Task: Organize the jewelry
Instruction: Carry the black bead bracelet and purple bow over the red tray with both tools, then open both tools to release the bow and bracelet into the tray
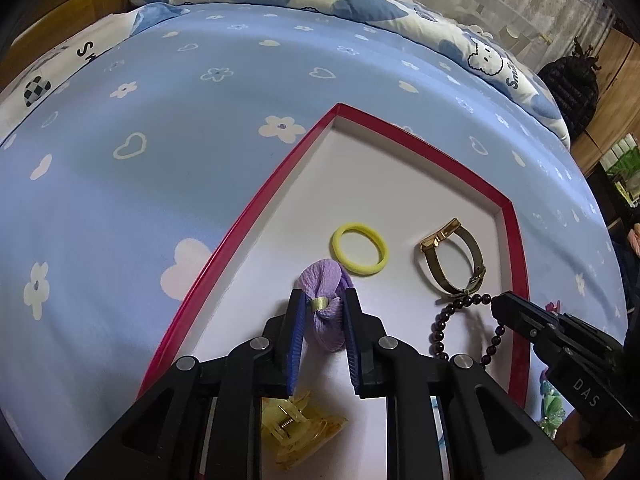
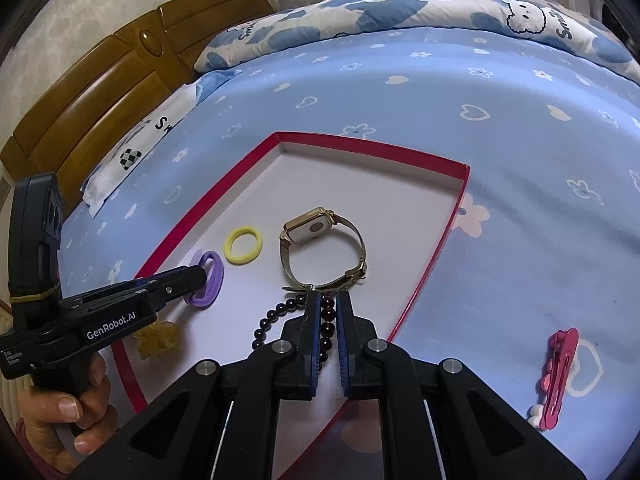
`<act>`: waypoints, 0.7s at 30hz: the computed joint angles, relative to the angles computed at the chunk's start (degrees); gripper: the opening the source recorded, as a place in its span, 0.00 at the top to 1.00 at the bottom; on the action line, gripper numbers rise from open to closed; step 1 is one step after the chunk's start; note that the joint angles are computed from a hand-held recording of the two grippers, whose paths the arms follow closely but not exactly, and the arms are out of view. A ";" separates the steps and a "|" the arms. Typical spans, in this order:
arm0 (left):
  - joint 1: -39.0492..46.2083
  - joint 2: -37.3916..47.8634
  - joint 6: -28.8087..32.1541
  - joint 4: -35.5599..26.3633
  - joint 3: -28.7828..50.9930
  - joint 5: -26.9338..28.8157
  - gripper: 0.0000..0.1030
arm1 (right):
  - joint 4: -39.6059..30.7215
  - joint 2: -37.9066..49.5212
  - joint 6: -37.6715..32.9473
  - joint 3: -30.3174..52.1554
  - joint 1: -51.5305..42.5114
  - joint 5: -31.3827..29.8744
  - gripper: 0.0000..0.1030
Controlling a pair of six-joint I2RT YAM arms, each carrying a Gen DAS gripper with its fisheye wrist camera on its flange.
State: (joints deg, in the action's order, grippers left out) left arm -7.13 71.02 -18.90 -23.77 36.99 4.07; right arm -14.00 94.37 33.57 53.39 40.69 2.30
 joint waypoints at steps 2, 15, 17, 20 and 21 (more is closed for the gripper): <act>-0.19 0.09 0.13 0.07 -0.08 -0.46 0.80 | -0.07 0.18 0.01 0.08 -0.11 0.02 0.93; -0.21 -5.70 -0.78 -3.30 -0.82 -1.49 0.64 | 1.93 -2.93 1.21 -2.39 -0.67 -2.52 0.81; -0.30 -8.90 -1.50 -4.68 -1.42 -1.33 0.62 | 2.28 -5.18 1.70 -3.54 -0.55 -2.75 0.72; -0.83 -14.34 -3.18 -7.35 -2.34 -1.30 0.55 | 1.82 -9.87 2.10 -5.48 0.06 -1.81 0.70; -1.20 -16.47 -4.04 -8.58 -2.61 -1.25 0.53 | 1.41 -11.86 2.35 -6.33 0.22 -1.42 0.69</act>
